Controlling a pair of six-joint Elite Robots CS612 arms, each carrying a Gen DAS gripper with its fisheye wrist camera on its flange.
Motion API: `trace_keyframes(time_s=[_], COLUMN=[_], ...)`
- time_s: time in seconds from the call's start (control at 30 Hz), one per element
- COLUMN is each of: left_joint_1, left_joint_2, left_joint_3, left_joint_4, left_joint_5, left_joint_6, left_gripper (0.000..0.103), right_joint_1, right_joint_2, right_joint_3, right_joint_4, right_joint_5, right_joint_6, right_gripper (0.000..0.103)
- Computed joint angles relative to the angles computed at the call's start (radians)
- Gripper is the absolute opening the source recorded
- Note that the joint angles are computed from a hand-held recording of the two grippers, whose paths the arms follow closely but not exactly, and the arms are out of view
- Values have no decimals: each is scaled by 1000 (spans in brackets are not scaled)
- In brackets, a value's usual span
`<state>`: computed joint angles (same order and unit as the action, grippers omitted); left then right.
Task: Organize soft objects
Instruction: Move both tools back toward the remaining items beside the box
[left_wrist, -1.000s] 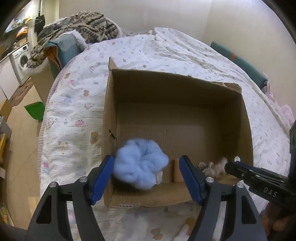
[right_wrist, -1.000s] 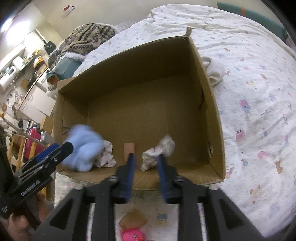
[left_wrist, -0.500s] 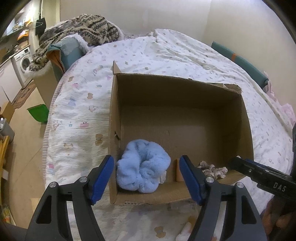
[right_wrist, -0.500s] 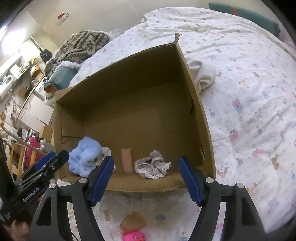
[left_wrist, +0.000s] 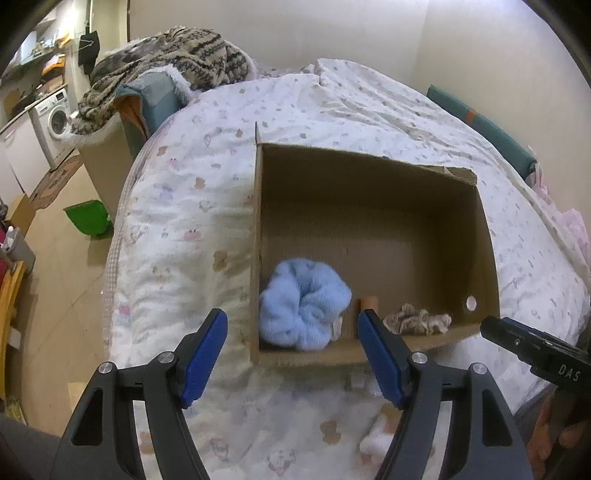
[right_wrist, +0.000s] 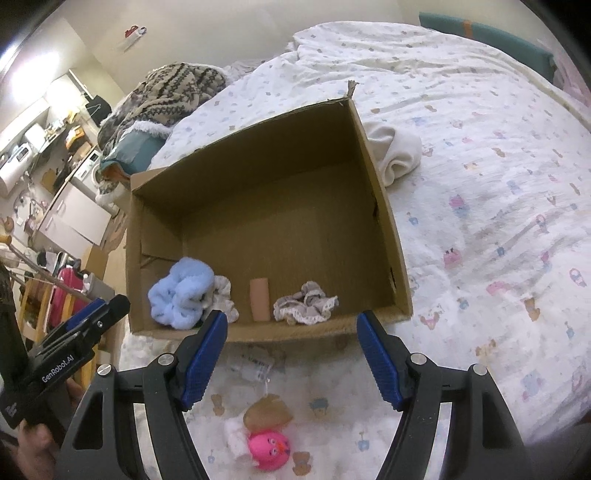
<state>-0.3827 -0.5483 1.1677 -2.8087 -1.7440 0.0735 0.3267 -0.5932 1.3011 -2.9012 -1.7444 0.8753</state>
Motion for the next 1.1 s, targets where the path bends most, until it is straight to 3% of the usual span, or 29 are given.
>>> trace_keyframes(time_s=[0.57, 0.7, 0.83, 1.0, 1.03, 1.1], left_joint_1=[18, 27, 29, 28, 28, 27], left_joint_2=[-71, -73, -64, -51, -48, -42], left_joint_3=[128, 134, 119, 99, 93, 81], left_joint_4=[-12, 22, 80, 119, 133, 161], left_joint_5=[6, -10, -13, -18, -24, -34], left_joint_6=[-17, -60, -88, -106, -107, -110], left_gripper=[70, 70, 70, 70, 70, 70], right_joint_1=[20, 11, -1, -7, -12, -18], right_joint_2=[-21, -11, 15, 28, 30, 36], right_joint_3=[57, 57, 30, 14, 17, 14], right_joint_4=[-32, -41, 6, 88, 96, 130], right_joint_5=[94, 181, 319, 362, 376, 395], right_joint_6=[50, 89, 97, 128, 153, 181], right_gripper=[77, 77, 77, 77, 76, 58])
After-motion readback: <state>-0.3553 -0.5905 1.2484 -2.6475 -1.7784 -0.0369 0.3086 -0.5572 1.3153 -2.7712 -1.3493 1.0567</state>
